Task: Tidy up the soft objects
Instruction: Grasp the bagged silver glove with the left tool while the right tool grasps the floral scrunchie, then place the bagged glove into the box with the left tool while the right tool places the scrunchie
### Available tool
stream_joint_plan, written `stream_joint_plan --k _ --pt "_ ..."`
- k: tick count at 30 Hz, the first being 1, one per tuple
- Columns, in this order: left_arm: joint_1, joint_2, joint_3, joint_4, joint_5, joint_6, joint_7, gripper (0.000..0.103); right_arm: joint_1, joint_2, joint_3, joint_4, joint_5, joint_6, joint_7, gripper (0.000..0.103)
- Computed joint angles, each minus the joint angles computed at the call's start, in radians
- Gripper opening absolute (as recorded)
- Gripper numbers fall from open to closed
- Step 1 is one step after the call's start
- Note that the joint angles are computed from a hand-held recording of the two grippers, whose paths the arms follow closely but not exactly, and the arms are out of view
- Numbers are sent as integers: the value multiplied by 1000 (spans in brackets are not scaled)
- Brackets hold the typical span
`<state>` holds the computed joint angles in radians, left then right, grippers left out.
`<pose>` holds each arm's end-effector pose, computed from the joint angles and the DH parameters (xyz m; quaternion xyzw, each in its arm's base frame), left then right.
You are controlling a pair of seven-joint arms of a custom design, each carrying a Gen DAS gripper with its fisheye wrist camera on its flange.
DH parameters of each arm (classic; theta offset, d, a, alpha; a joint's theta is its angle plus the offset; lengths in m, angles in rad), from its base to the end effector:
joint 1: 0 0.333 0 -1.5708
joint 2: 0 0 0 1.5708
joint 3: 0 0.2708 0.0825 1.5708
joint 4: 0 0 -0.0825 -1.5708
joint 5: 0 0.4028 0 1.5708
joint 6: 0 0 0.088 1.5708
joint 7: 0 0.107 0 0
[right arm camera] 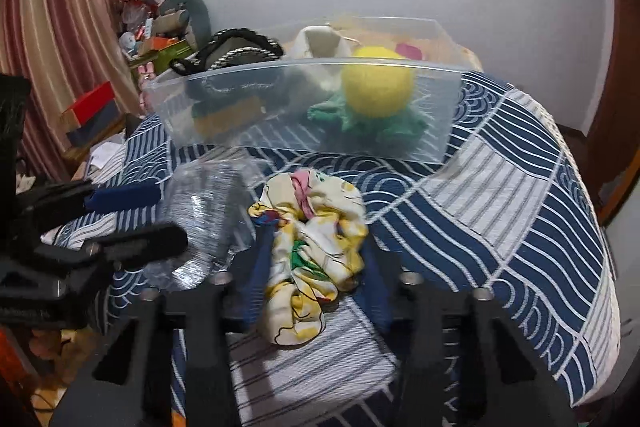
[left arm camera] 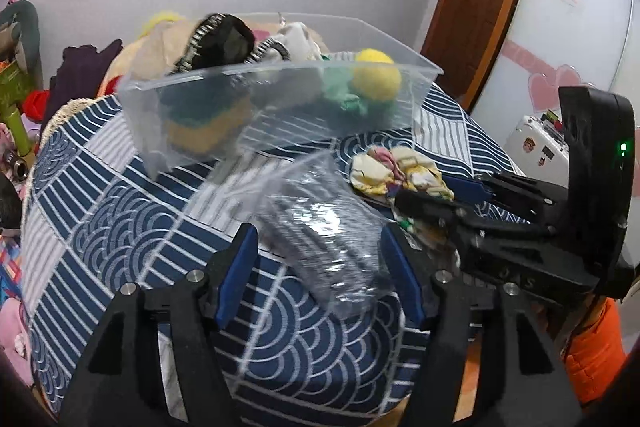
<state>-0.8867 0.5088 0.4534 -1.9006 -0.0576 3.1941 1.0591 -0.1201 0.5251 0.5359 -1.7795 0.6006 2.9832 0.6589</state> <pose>0.6025 -0.3033 0.3028 -0.6413 0.6469 -0.3615 0.1987 0.6604 0.2062 0.3139 -0.8085 0.4253 -0.1436 0.3805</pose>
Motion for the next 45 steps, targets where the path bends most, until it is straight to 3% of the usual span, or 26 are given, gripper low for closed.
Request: stream_joint_plan --k 3,7,9,12,16,18,22,26,30,33,37,43,45 --pt "70 24 -77 49 -4 -18 12 64 -18 0 17 -8 21 18 -11 25" --pt "73 68 -72 97 16 -21 -21 64 -48 -5 49 -28 33 49 -29 22" --pt "48 84 -43 108 21 -18 -36 60 -61 -7 64 -35 33 65 -31 22" --pt "-1 101 10 111 28 -15 -52 47 -93 -6 99 -39 30 76 -32 22" --pt "-20 92 28 86 10 29 -35 37 -131 -3 142 -42 20 91 -32 22" --pt "-82 99 96 77 -19 34 -33 37 -150 -1 162 -40 16 91 -25 22" --pt "-127 96 145 66 -74 62 -4 37 -200 4 222 -44 11 109 -30 22" --pt "-229 107 256 44 -142 104 23 37 -260 26 302 -38 -14 142 -37 22" --pt "-271 109 307 39 -205 144 67 37 -287 59 351 -10 -56 168 -13 22" --pt "-268 98 314 42 -236 174 110 37 -297 87 378 14 -94 194 4 22" --pt "-259 119 322 80 -289 186 156 37 -238 110 330 75 -154 211 62 22" --pt "-133 148 229 192 -337 157 202 37 -122 147 224 182 -245 186 168 22" --pt "-141 194 259 238 -377 126 212 37 -85 163 187 219 -277 171 203 22"
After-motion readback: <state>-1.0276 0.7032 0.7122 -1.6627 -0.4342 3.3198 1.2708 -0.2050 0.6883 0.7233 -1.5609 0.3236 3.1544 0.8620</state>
